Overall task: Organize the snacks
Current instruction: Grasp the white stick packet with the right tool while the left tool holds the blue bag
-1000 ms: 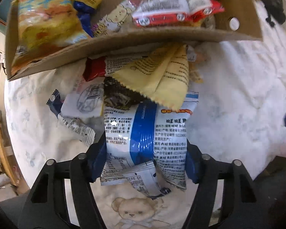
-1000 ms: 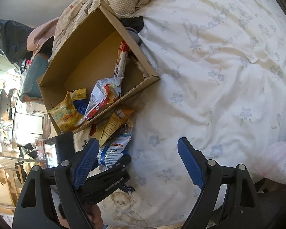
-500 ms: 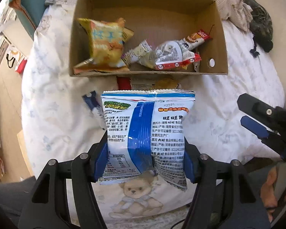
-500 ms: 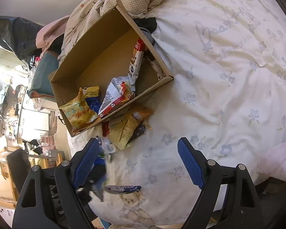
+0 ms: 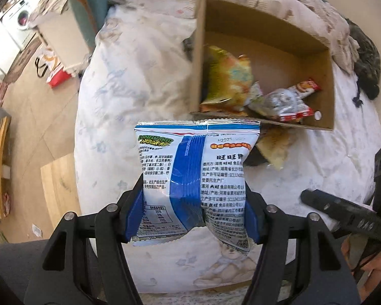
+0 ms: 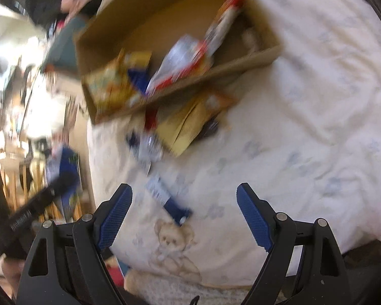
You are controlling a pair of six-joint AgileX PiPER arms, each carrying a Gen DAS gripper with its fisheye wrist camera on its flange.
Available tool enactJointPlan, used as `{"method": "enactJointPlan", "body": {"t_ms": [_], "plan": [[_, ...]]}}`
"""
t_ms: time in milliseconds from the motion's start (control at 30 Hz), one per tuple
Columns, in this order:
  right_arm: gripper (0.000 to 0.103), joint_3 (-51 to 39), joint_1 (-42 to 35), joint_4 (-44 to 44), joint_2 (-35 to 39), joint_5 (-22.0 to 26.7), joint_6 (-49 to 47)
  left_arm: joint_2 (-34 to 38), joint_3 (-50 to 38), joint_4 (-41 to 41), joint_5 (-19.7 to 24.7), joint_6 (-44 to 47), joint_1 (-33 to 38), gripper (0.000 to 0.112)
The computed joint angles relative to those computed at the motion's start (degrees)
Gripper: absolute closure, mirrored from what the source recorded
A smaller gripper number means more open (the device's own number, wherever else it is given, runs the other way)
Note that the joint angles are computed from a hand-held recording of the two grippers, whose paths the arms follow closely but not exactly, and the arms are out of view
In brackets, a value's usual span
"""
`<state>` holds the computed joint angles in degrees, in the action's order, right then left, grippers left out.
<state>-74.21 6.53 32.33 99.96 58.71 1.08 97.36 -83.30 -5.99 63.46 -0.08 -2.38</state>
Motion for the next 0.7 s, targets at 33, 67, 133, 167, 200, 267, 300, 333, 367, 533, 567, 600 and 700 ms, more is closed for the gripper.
{"method": "enactJointPlan", "body": {"t_ms": [33,67,133,167,200,267,300,333,367,533,567,600,700], "plan": [[0.017,-1.37,1.95,-2.12,1.43,0.26,0.98,-0.21,1.01,-0.23,-0.58,0.21,0.57,0.051],[0.017,-2.20,3.51,-3.74,2.45,0.24,1.78,-0.31,1.77,-0.35,-1.17,0.40,0.93,0.051],[0.018,-5.56,7.24,-7.04,5.93,1.20,3.26,-0.66,3.28,1.82,-2.78,0.13,0.15,0.051],[0.023,-7.01,8.64,-7.76,7.40,1.90,3.32,-0.83,3.65,2.83,-3.28,-0.13,-0.27,0.051],[0.024,-8.64,10.41,-8.53,9.02,2.53,3.06,-0.76,3.53,3.32,-3.52,-0.44,-0.54,0.051],[0.027,-11.01,13.57,-10.66,11.17,2.60,2.91,-0.70,3.12,2.78,-3.96,-0.25,-0.61,0.051],[0.028,-12.01,15.25,-12.00,12.19,2.54,2.92,-0.70,2.93,3.20,-4.26,-0.53,-0.93,0.051],[0.034,-12.71,16.61,-12.53,13.13,2.49,2.41,-0.71,2.80,3.94,-4.80,-0.98,-1.19,0.051],[0.041,-12.94,17.46,-12.03,13.83,2.41,1.37,-0.67,2.64,3.95,-4.89,-1.18,-1.14,0.051],[0.062,-11.91,21.04,-16.07,14.60,0.45,2.44,0.14,1.62,0.64,-3.53,-0.36,0.36,0.051],[0.073,-11.48,21.43,-17.38,14.26,-0.01,3.04,0.33,1.40,0.29,-3.33,-0.23,0.46,0.051],[0.080,-11.08,21.36,-17.49,13.89,-0.21,2.82,0.47,1.29,-0.03,-3.22,-0.13,0.48,0.051],[0.086,-9.44,20.01,-15.16,12.21,-0.78,1.64,0.84,0.91,0.49,-3.26,-0.65,-0.03,0.051]]}}
